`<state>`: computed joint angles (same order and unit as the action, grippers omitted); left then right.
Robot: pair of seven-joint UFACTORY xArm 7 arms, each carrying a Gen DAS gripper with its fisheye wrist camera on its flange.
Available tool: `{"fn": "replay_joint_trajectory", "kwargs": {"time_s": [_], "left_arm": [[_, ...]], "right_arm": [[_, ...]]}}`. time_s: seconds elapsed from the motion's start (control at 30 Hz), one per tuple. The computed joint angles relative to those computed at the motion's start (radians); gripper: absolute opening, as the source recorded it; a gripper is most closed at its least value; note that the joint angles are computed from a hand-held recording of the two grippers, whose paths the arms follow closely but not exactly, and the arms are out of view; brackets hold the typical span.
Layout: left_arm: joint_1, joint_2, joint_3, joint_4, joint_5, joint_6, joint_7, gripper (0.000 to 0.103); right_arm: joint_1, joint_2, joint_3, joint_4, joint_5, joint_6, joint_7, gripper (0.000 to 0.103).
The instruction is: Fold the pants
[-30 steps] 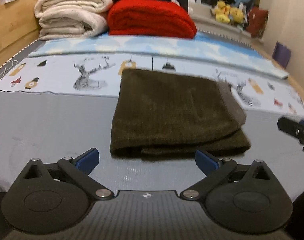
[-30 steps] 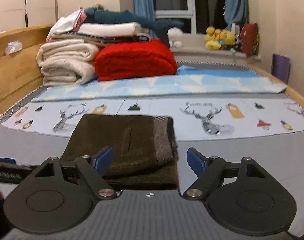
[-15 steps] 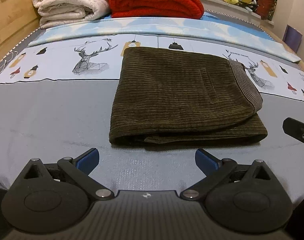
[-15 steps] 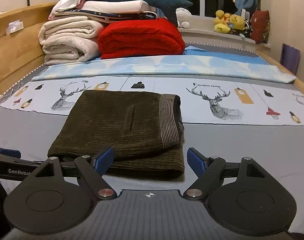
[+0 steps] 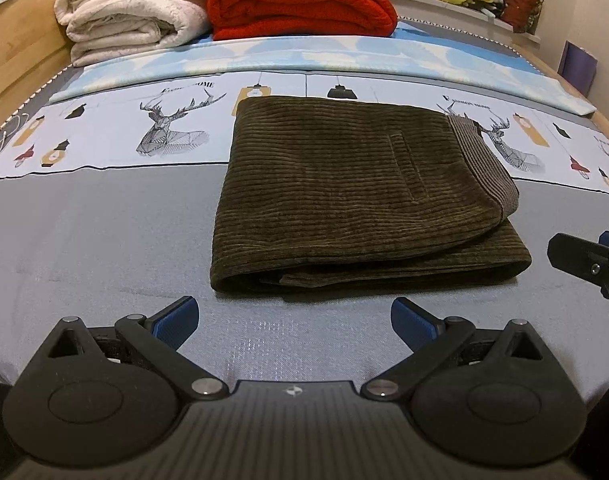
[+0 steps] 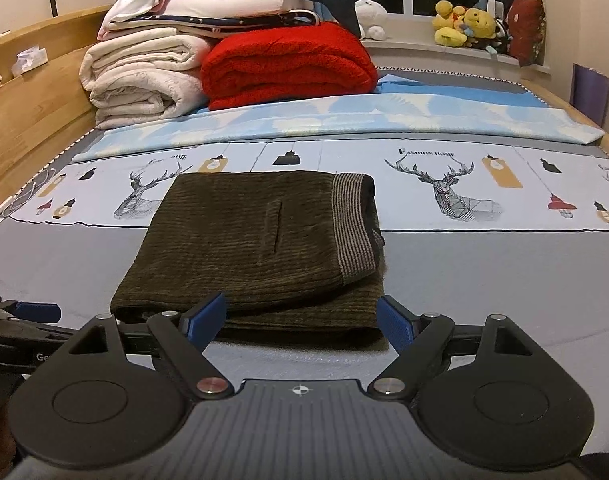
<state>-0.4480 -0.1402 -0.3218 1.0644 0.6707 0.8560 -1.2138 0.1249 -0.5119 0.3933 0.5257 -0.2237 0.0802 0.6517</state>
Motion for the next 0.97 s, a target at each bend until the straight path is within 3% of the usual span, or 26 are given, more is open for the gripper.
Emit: {"fn": "replay_joint_trajectory", "kwargs": {"time_s": [0.97], "left_arm": [[0.007,-0.013,-0.004,-0.016,0.012,-0.039,-0.001,0.102]], "right_arm": [[0.013,0.01,-0.004,0.006,-0.01,0.016,0.003,0.086]]}}
